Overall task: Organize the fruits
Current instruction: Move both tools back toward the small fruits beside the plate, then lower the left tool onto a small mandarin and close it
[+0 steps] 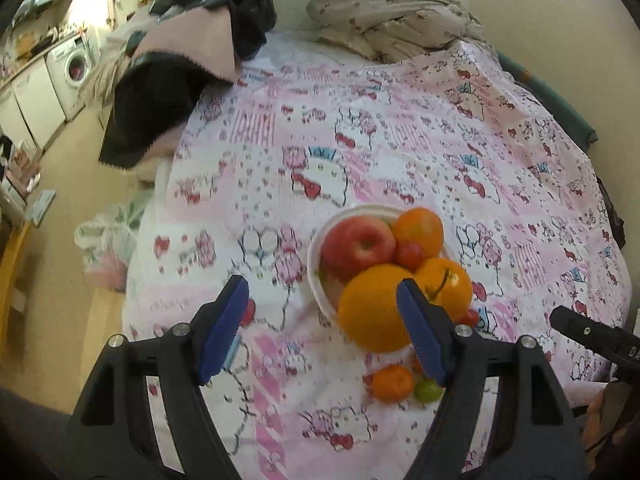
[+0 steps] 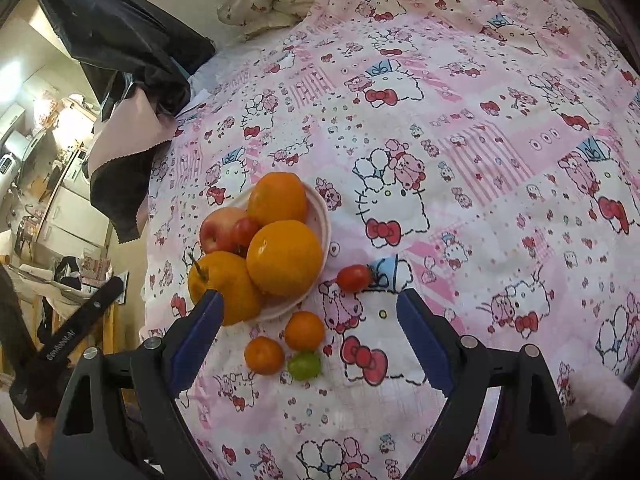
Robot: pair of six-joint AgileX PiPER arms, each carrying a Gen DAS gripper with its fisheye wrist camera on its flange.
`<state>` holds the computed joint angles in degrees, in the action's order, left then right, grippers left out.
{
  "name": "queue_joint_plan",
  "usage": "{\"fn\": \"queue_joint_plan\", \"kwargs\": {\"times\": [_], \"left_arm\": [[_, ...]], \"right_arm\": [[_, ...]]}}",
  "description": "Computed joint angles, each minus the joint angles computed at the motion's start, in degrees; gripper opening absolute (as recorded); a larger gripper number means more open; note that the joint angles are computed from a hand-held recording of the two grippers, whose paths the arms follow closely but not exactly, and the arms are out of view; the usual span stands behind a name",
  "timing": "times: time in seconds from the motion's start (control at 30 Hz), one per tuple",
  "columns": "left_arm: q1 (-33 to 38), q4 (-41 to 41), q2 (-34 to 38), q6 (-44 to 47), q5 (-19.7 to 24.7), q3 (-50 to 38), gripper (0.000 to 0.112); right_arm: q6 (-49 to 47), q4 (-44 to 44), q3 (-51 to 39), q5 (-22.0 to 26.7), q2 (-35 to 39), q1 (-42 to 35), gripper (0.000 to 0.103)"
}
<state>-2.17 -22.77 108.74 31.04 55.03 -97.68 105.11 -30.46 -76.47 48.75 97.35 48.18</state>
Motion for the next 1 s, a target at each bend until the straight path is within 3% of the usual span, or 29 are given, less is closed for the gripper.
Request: {"fn": "queue_joint_plan", "kwargs": {"times": [0.4, 0.73, 0.83, 1.0], "left_arm": [[-1.01, 3.31, 0.18, -1.54, -0.79, 4.2, 0.073], [-5.24, 9.12, 5.78, -4.52, 7.67, 4.44, 0.073], [-7.96, 10.17, 4.91, -3.65, 5.39, 8.69, 0.072], [-10.43, 10.61, 6.42, -6.63, 3.7, 10.65, 0.061]], "right_arm": [[2.01, -4.8, -4.62, 8.37, 3.41, 4.22, 0.09], [7.66, -2.82, 1.98, 0.97, 0.07, 1.18, 0.09], [10.7, -2.71, 5.31, -3.45, -1.6, 0.24, 0.09], [13.46, -3.08, 7.59, -5.44, -2.77, -0.04, 0.09]]}}
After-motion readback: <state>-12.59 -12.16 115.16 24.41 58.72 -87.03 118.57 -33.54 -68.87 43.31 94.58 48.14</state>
